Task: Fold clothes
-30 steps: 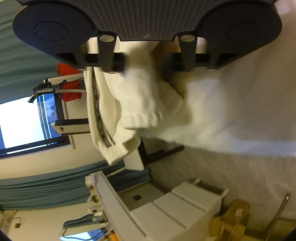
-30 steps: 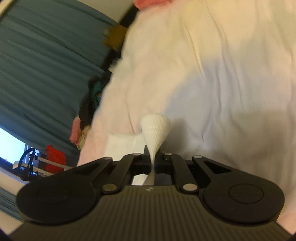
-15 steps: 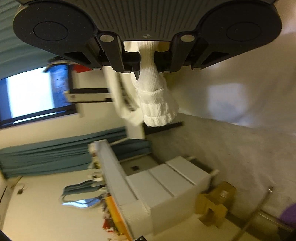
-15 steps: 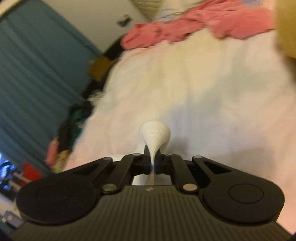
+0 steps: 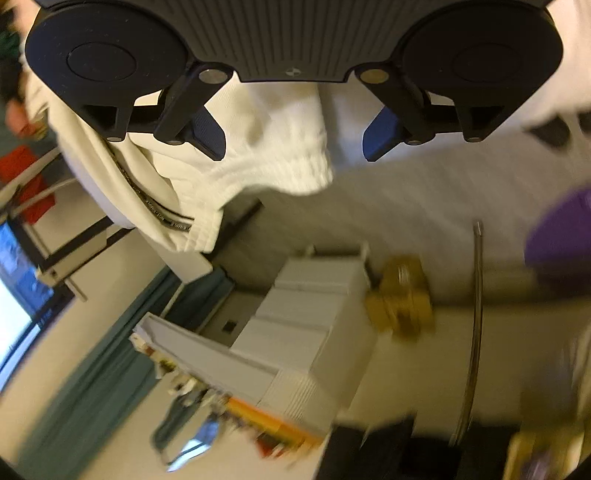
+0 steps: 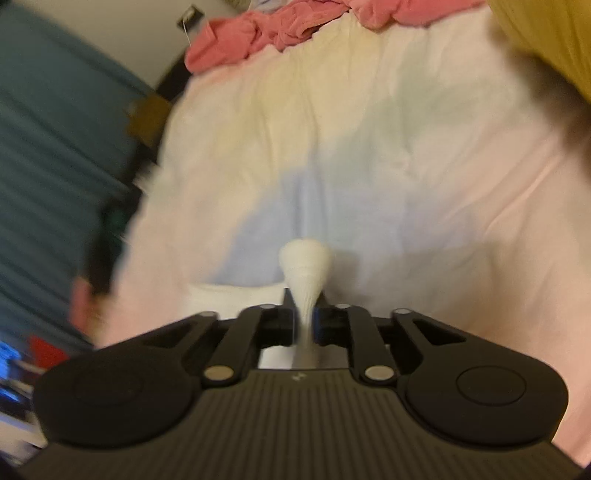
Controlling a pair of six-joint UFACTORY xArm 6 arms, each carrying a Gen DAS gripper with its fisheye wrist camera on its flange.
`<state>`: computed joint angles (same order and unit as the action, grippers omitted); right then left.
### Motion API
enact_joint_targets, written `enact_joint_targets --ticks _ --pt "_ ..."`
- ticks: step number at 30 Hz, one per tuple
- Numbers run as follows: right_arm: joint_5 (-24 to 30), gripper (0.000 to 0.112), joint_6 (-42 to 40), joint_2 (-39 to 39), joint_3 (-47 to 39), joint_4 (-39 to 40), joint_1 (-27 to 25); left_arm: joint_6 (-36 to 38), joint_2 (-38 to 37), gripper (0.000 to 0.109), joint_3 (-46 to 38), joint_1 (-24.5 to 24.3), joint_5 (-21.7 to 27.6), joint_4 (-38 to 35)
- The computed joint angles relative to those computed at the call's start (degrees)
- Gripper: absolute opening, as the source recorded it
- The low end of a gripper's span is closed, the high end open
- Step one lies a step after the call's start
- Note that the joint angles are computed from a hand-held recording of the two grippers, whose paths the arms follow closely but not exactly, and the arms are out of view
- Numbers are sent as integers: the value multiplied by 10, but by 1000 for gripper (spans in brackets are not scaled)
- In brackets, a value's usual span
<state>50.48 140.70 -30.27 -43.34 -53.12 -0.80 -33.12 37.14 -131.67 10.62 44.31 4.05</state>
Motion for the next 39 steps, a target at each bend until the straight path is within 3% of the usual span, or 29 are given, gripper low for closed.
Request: enact_joint_targets --ticks 1,3,7,13,19,25,28,31,36,39 --pt "23 67 2 1 -9 -12 13 9 -10 84 12 -7 -16 15" --pt "64 84 -6 7 -30 -41 36 31 -30 86 38 -22 -49 31" --pt "98 84 -59 28 -70 -115 70 111 -74 90 96 -59 -124 4" --pt "-11 84 -183 72 -119 -212 77 320 -130 95 184 -146 -204 -105" --pt "-209 82 -271 134 -167 -272 53 441 -134 95 198 -225 -180 -166" --pt "-276 82 -335 195 -221 -276 66 504 -93 95 148 -267 -162 -216" --pt "-290 82 -333 228 -244 -270 71 519 -63 96 126 -275 -190 -224" --pt "-321 82 -337 276 -276 -256 76 563 -54 96 154 -281 -244 -276" --pt "-383 82 -465 354 -332 -172 74 537 0 96 106 -271 -239 -257" --pt "-431 82 -625 413 -377 -24 60 558 4 98 112 -272 -274 -258"
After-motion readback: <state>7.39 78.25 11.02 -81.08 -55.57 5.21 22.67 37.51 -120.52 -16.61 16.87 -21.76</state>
